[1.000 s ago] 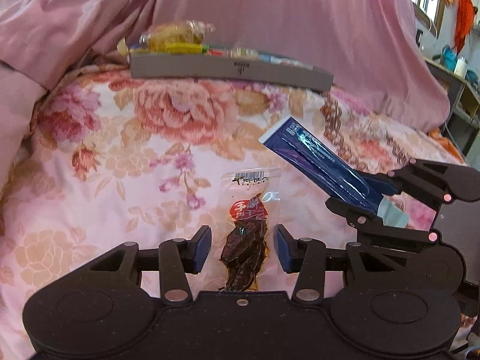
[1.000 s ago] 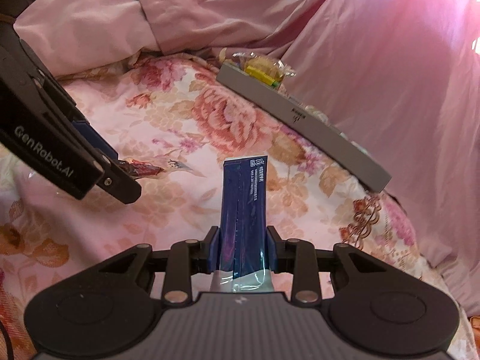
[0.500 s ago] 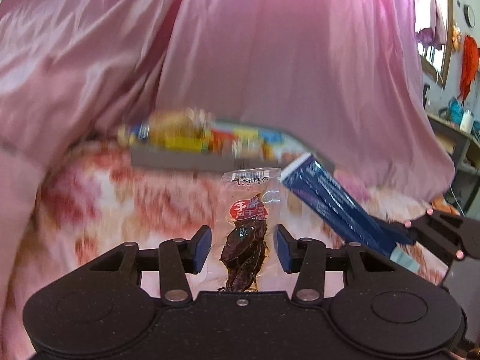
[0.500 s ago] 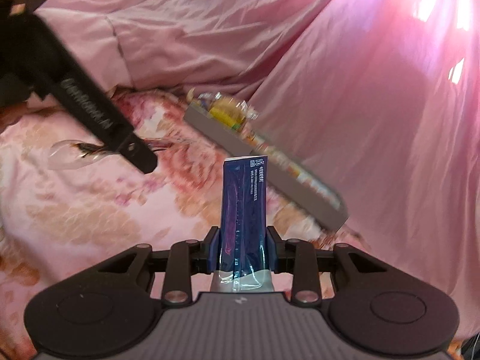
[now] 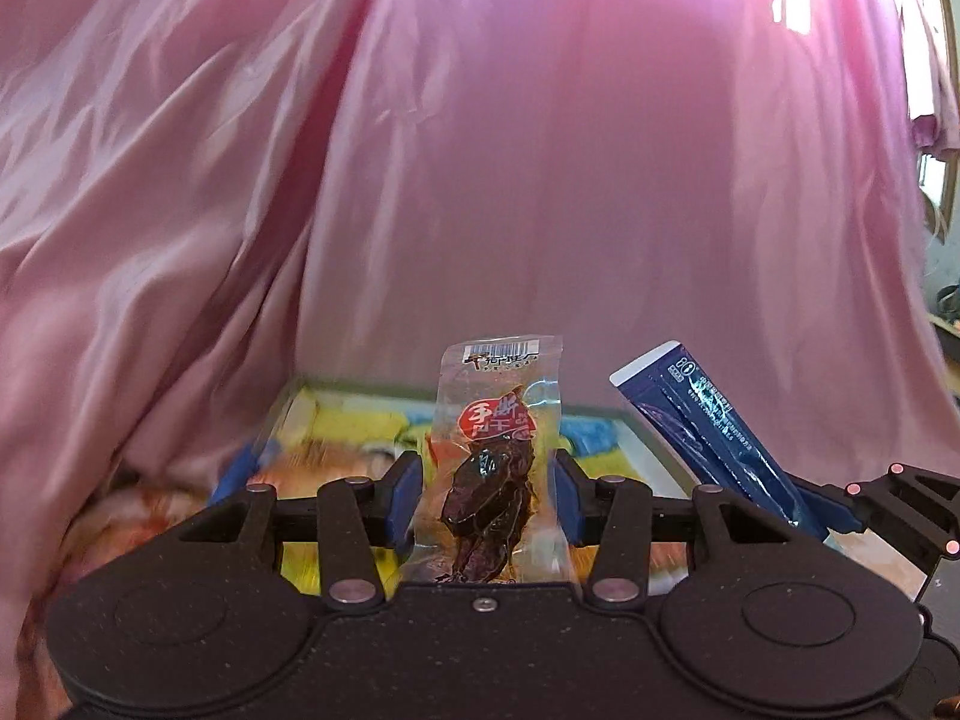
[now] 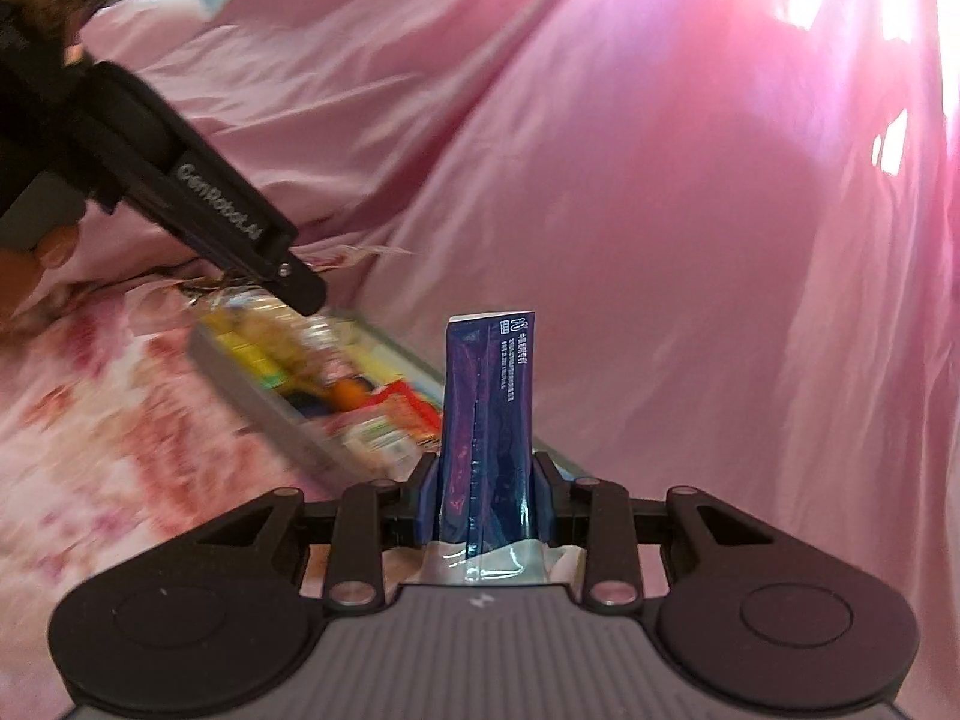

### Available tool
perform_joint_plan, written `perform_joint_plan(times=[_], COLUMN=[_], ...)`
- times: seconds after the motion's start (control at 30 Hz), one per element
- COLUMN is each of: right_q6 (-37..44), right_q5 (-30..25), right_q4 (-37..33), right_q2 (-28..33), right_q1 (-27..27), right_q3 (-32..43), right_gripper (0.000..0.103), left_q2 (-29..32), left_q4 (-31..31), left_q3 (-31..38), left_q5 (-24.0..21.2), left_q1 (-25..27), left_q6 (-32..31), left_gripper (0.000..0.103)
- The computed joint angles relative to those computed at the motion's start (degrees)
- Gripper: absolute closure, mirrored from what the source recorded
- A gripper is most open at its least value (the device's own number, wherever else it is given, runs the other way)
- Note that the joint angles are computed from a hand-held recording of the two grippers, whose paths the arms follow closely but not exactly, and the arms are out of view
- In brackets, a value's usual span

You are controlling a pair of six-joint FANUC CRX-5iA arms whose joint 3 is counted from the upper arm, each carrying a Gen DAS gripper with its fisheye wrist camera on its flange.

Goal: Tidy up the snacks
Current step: 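Carry the brown pouch and blue sachet into the grey tray and release both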

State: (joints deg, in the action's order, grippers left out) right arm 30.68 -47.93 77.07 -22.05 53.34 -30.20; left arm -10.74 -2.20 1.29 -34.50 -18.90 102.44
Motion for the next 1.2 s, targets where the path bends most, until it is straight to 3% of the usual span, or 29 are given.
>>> perform_joint_plan(times=[0.27, 0.6, 0.77, 0.87, 1.0, 1.07, 1.2], right_q6=[0.9, 2.8, -0.6, -1.7, -5.3, -7.4, -13.1], right_q5=[7.4, 8.1, 10.0, 10.7, 12.8, 13.2, 13.6], right_q4=[-6.7, -14.2, -14.7, -14.6, -11.2, -9.7, -5.2], right_q2=[7.3, 10.8, 9.8, 9.1, 8.4, 8.4, 6.5], right_q1=[-8.9, -11.1, -12.1, -12.4, -13.4, -13.6, -14.1], right_q3=[6.4, 8.1, 7.2, 6.7, 5.2, 5.1, 3.2], right_gripper=[0.068, 0.067, 0.065, 0.061, 0.049, 0.044, 0.029], left_q2=[9.7, 14.9, 15.7, 15.3, 14.5, 13.7, 11.2], left_q4=[-0.5, -1.8, 0.2, -0.3, 0.1, -1.7, -3.7], left_q3=[8.2, 13.5, 15.2, 15.2, 15.0, 15.0, 13.4], left_q5=[-2.9, -8.4, -11.2, -11.1, -10.6, -9.8, -7.4], left_q1=[-1.1, -2.3, -1.7, -1.7, -1.4, -2.0, -2.6], left_q6=[0.8, 1.4, 1.1, 2.3, 3.4, 5.1, 8.0], left_gripper=[0.055, 0.054, 0.053, 0.042, 0.035, 0.024, 0.014])
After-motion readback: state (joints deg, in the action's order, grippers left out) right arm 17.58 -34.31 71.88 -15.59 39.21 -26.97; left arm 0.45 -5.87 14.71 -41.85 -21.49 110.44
